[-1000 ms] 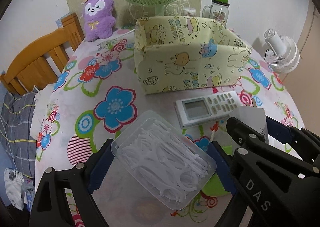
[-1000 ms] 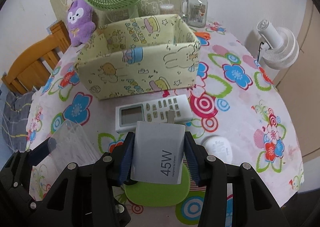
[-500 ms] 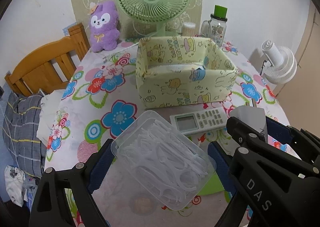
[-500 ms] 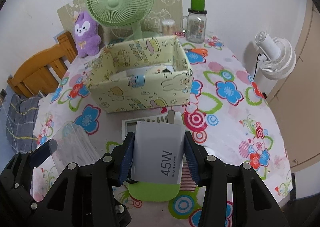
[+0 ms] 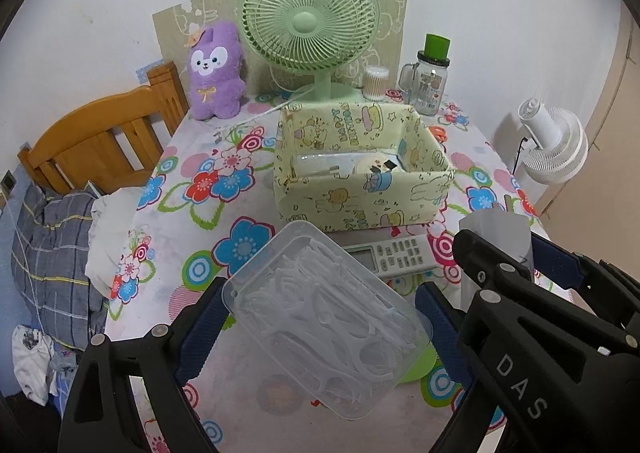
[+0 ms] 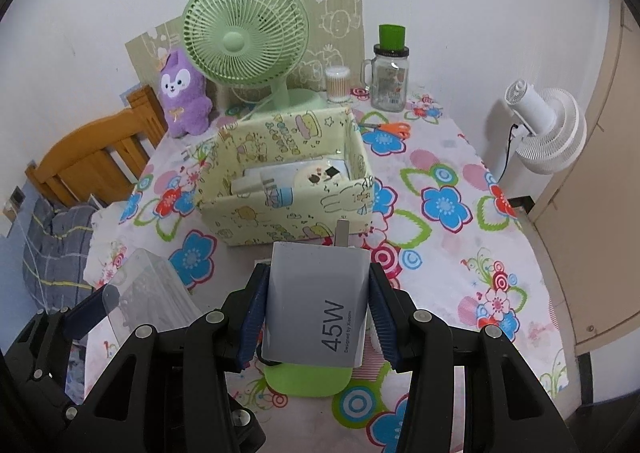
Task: Organize rigid objects
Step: 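Lift the charger box with the right tool while the left tool lifts the clear floss box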
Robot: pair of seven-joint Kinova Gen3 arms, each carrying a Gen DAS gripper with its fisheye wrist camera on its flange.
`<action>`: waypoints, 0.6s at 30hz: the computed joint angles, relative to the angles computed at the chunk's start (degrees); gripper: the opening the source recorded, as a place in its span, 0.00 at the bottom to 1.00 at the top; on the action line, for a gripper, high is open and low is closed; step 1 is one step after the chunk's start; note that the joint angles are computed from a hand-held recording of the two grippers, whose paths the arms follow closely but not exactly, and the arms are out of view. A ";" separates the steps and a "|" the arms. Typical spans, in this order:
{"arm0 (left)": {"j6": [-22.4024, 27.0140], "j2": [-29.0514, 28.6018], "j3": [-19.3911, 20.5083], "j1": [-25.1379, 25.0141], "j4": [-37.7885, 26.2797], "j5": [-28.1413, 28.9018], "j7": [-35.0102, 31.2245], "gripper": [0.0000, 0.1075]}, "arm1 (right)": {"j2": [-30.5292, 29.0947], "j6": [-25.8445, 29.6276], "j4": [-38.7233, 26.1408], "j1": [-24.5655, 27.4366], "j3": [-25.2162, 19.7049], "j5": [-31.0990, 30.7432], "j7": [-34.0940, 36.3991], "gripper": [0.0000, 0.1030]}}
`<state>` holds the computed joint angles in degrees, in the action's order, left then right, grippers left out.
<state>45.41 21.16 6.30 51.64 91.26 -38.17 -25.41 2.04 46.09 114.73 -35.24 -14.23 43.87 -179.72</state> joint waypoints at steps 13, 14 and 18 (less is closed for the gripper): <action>3.26 -0.80 0.51 0.98 -3.15 -2.43 1.13 0.87 | -2.99 2.29 -1.87 1.90 -1.07 0.07 3.01 0.50; 3.42 -0.81 0.54 0.97 -3.46 -2.46 1.11 0.87 | -3.17 2.27 -2.03 2.16 -1.06 -0.08 3.50 0.50; 4.43 -0.64 0.52 1.23 -4.69 -2.80 1.33 0.87 | -3.48 2.59 -2.87 3.02 -1.19 -0.38 5.29 0.50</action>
